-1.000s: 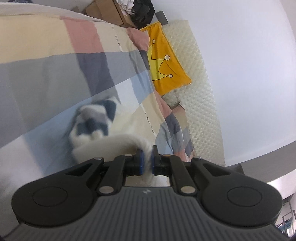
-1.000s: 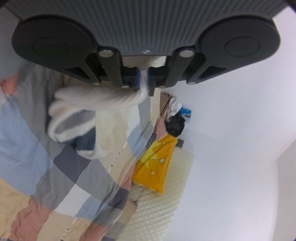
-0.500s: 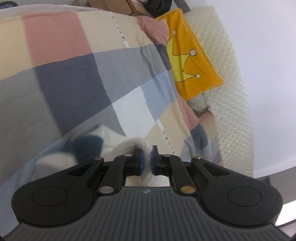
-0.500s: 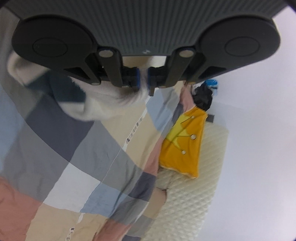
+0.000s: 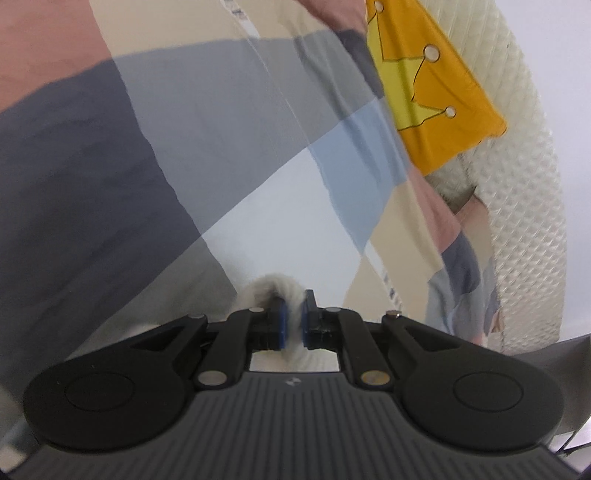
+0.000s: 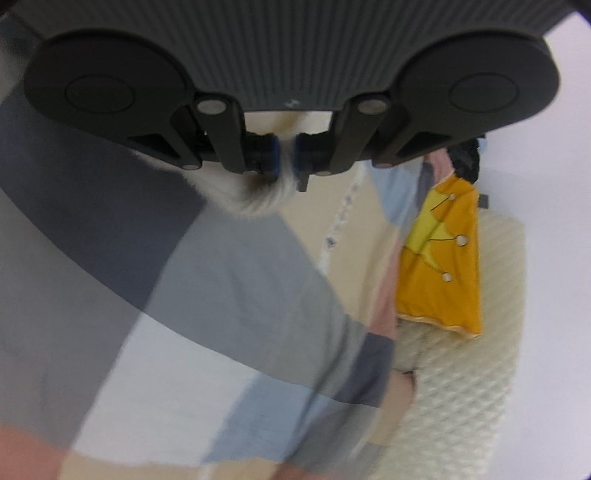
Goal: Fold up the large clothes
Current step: 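Pull the held blanket edge across the duvet with both grippers, then open both grippers and lay the blanket edge flat on the duvet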
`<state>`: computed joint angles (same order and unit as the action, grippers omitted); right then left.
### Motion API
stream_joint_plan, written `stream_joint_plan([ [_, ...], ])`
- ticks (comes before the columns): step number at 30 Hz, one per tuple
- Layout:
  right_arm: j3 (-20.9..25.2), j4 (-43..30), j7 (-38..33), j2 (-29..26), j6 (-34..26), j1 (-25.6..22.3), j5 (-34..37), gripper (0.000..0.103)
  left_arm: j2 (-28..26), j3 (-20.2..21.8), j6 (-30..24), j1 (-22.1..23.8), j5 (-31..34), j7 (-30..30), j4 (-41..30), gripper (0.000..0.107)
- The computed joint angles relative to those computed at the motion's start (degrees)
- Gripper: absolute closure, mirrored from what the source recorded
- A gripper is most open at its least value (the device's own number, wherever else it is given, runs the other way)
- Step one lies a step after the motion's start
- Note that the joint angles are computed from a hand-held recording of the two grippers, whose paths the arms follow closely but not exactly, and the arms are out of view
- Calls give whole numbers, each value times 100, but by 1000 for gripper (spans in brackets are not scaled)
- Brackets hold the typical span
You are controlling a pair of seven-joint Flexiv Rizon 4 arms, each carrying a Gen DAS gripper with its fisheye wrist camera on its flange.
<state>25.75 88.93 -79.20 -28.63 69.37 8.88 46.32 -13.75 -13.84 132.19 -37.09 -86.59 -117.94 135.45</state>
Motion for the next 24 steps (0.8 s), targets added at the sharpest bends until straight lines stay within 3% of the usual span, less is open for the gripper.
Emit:
stream_joint_plan([
  [6, 104, -68, -148, -298, 19, -112, 142, 92, -189, 296, -298, 271, 1318, -659, 278, 97],
  [10, 285, -98, -513, -234, -47, -289, 345, 90, -155, 404, -339, 281, 1771, -904, 401, 92],
  [13, 423, -146, -804, -155, -209, -460, 719, 89, 40, 504, -593, 405, 2455, -1059, 542, 65],
  [15, 453, -193, -990, -90, -471, -559, 974, 78, 179, 569, -667, 467, 2952, -1055, 592, 38],
  [17, 588, -271, -1422, -37, -744, -774, 1457, 38, 256, 588, -580, 314, 2864, -697, 532, 37],
  [18, 656, -290, -1654, 14, -875, -890, 1711, 32, 278, 563, -521, 184, 2638, -350, 448, 36],
  [21, 669, -250, -2162, 245, -1158, -1003, 2089, 31, 248, 345, -408, -192, 1458, 973, 26, 36],
  [24, 464, -163, -2176, 480, -1363, -783, 1919, 31, -43, -96, -112, -430, -117, 3004, -818, 36],
])
